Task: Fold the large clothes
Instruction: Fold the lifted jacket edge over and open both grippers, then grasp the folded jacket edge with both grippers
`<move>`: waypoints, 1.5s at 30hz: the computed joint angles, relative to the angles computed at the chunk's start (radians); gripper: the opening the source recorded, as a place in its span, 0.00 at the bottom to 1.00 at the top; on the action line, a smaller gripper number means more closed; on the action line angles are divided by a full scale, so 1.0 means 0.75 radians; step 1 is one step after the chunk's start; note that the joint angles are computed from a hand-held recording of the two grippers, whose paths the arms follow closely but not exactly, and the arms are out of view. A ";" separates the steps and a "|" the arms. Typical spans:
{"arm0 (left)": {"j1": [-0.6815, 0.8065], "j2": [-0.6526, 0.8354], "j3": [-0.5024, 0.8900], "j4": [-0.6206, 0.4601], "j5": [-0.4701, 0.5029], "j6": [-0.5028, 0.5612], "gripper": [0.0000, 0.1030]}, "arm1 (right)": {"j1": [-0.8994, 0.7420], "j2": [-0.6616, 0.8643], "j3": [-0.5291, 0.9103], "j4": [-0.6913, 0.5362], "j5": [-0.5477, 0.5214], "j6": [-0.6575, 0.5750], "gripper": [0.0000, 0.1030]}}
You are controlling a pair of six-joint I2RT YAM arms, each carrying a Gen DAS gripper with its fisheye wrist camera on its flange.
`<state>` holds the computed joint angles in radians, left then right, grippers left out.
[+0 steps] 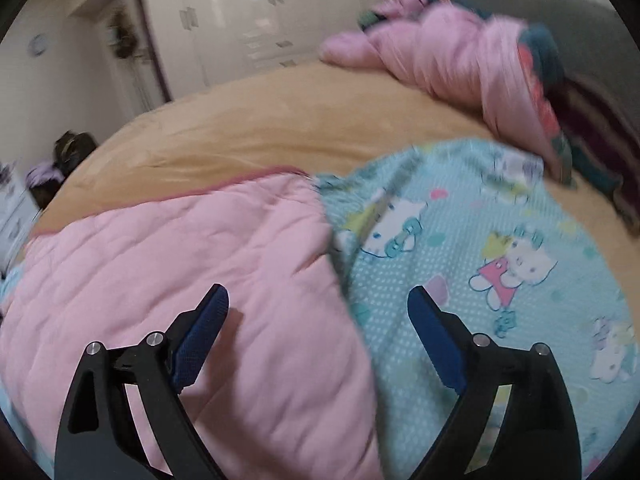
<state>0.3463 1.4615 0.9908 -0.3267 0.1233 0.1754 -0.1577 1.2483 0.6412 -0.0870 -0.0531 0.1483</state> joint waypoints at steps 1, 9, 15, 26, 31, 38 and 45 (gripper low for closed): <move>0.006 -0.028 -0.011 -0.016 0.004 -0.001 0.91 | 0.011 -0.066 -0.026 -0.014 -0.030 -0.014 0.88; -0.024 -0.314 -0.161 -0.096 0.099 -0.040 0.91 | 0.493 -0.298 -0.064 -0.220 0.056 -0.030 0.88; -0.278 -0.363 -0.217 -0.167 0.042 -0.028 0.91 | 0.772 -0.018 0.089 -0.285 0.183 -0.010 0.94; -0.309 -0.311 -0.355 -0.028 0.012 -0.062 0.92 | 0.683 -0.005 -0.003 -0.154 0.033 -0.014 0.96; -0.245 -0.428 -0.367 -0.060 0.022 -0.035 0.92 | 0.470 -0.338 -0.087 -0.238 -0.143 0.013 0.96; -0.080 -0.439 -0.317 -0.093 0.092 0.007 0.92 | 0.010 -0.478 -0.078 -0.440 -0.357 -0.155 0.96; 0.072 -0.294 -0.266 -0.057 0.131 0.054 0.92 | -0.283 -0.344 -0.064 -0.452 -0.477 -0.280 0.96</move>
<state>0.4004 1.2414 0.7916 -0.3693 0.2218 0.2157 -0.3697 0.9907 0.5935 -0.4262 -0.4108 -0.0617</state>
